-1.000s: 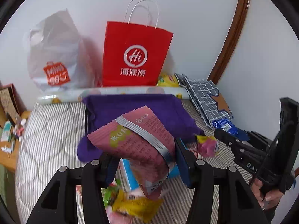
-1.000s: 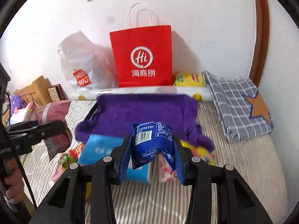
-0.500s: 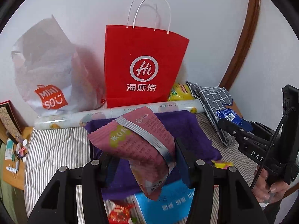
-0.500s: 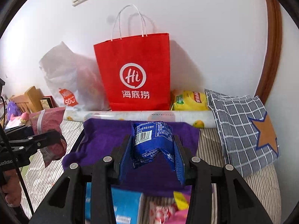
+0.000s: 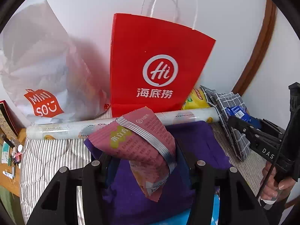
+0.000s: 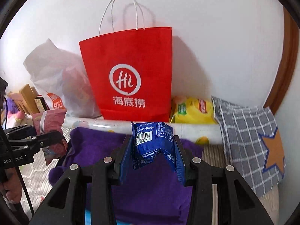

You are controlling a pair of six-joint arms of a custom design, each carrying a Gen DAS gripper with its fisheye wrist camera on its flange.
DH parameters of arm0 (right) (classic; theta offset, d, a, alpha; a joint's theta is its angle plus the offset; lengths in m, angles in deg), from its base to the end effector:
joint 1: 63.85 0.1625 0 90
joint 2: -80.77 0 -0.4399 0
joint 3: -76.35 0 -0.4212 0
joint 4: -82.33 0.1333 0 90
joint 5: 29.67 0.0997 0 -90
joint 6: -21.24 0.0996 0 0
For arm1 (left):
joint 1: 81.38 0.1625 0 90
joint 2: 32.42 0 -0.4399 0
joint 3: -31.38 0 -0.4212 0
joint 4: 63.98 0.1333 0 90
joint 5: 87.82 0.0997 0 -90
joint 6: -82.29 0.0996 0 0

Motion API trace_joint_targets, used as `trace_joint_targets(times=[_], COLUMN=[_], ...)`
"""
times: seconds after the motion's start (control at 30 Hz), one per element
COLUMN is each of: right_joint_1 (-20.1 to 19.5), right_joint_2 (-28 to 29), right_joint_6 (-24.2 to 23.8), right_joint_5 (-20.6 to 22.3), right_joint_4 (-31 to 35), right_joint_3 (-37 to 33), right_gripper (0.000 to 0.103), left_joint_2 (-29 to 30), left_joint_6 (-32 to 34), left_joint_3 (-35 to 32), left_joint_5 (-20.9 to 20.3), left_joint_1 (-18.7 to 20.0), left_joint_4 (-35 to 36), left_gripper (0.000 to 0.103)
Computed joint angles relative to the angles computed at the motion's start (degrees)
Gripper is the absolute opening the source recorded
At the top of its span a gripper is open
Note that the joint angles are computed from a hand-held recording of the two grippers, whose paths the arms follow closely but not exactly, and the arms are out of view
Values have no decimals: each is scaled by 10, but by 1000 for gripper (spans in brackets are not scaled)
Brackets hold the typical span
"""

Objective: Organize snacks
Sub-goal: 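Carry the pink bag and blue packet with both tools over the purple towel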

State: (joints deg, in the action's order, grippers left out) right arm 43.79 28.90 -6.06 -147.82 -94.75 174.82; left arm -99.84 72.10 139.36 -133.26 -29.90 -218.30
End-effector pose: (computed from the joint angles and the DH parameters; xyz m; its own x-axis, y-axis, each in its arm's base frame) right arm 0.2925 -0.6351 0.2004 -0.7234 -0.3105 0.6166 -0.6328 0.6554 -0.4123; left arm -0.2202 -0.6028 0.2700 -0.8228 0.0924 -0.5608 0.4312 0.7442 -0.5102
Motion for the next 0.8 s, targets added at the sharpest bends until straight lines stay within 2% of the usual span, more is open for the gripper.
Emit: trace_joint_targets(times=[0.2,0.3,0.57,0.8], right_joint_1=[-9,-15,-34,-45], right_joint_2=[19,28,43,54], right_joint_6=[-26,-44,-30,4], right_joint_5=[6,3,-7,-10], right_joint_4=[14,13,82,156], right_joint_3=[-26,-31,-53,-72], right_gripper=[42,42,42,43], left_joint_2=[17,24,31,40], left_joint_6=[16,10,-11,-31], left_joint_3=[-12,-23,-31,-40], left_joint_5=[4,-3,-3,-9], left_joint_1=[22,36,64,75], left_joint_4=[-19,5,24,58], left_gripper=[53,53,53,53])
